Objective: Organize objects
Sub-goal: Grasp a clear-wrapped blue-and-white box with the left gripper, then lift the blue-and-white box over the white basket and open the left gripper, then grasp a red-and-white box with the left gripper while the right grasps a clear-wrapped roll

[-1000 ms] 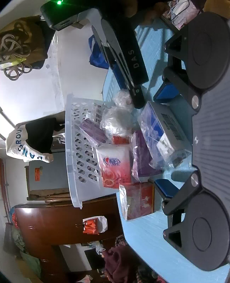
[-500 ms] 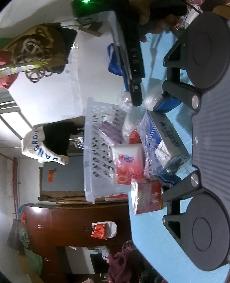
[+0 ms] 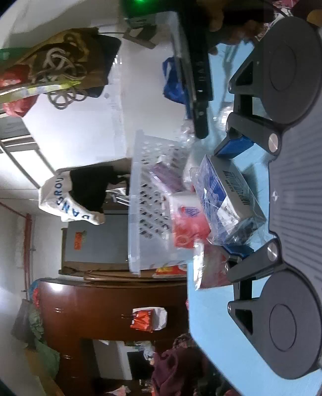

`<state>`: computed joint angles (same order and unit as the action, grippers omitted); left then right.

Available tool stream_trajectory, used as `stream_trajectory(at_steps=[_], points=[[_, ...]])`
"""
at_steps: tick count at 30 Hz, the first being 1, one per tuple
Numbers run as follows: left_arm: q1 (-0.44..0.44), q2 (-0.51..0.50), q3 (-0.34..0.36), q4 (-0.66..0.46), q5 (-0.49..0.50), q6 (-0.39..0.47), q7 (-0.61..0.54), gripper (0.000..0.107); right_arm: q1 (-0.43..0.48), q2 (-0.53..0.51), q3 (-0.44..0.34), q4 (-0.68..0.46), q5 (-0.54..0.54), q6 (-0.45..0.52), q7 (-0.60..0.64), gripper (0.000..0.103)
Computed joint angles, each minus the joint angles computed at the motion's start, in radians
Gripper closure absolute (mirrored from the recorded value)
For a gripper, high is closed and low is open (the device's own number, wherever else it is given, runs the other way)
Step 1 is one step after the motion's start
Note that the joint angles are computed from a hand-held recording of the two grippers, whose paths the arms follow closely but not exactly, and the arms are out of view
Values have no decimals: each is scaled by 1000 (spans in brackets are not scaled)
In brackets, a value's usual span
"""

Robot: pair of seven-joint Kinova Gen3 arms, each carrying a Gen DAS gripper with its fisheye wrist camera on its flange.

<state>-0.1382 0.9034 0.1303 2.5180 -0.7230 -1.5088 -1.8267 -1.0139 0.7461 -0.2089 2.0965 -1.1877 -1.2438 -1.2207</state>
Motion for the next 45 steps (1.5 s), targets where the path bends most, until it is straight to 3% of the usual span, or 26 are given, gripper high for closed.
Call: stream_trajectory(at_steps=[2, 5, 9, 13, 17, 21, 22, 23, 24, 25, 26, 29, 32, 35, 38, 39, 42, 45], points=[[-17, -19, 1, -9, -30, 7, 18, 35, -1, -3, 2, -5, -6, 0, 17, 50], [-47, -81, 6, -46, -90, 51, 81, 35, 68, -14, -100, 6, 20, -97, 60, 50], [-115, -210, 98, -147, -149, 213, 243, 35, 160, -28, -257, -44, -7, -259, 212, 50], [-92, -299, 157, -299, -167, 376, 406, 35, 242, -42, -304, -137, 13, -304, 375, 50], [77, -331, 69, -445, -102, 539, 569, 35, 312, -69, -275, -257, -35, -165, 533, 50], [219, -325, -12, -535, -26, 677, 596, 34, 263, -67, -127, -323, -90, -32, 615, 49], [247, -322, -26, -549, 9, 708, 580, 28, 232, -61, -85, -341, -123, -19, 616, 47], [256, -315, -30, -559, 29, 723, 574, 20, 200, -51, -52, -357, -150, -20, 601, 35], [247, -306, -25, -560, 32, 722, 585, 10, 180, -48, -38, -355, -170, -37, 569, 26], [219, -298, -6, -554, 19, 704, 597, 7, 162, -47, -42, -335, -174, -71, 528, 19], [173, -290, 24, -538, -10, 670, 606, 7, 154, -50, -65, -297, -162, -112, 488, 1], [34, -277, 81, -454, -104, 548, 607, 4, 153, -32, -198, -160, -94, -234, 366, 0], [-99, -236, 130, -334, -135, 426, 494, 4, 127, 36, -329, -70, -79, -356, 244, 0], [-112, -202, 70, -242, -120, 316, 400, 4, 79, 143, -399, -29, -48, -463, 122, 0], [-95, -170, -15, -211, -159, 257, 402, 4, 7, 188, -333, 0, -2, -443, 0, 1], [-95, -162, -21, -209, -168, 268, 395, 4, -21, 184, -293, 9, 9, -405, -41, 7], [-26, -184, -51, -228, -97, 340, 380, 4, -99, 159, -158, 31, 41, -283, -116, 27], [29, -206, -57, -258, -26, 427, 397, 5, -188, 137, -21, -10, -22, -169, -81, 38]])
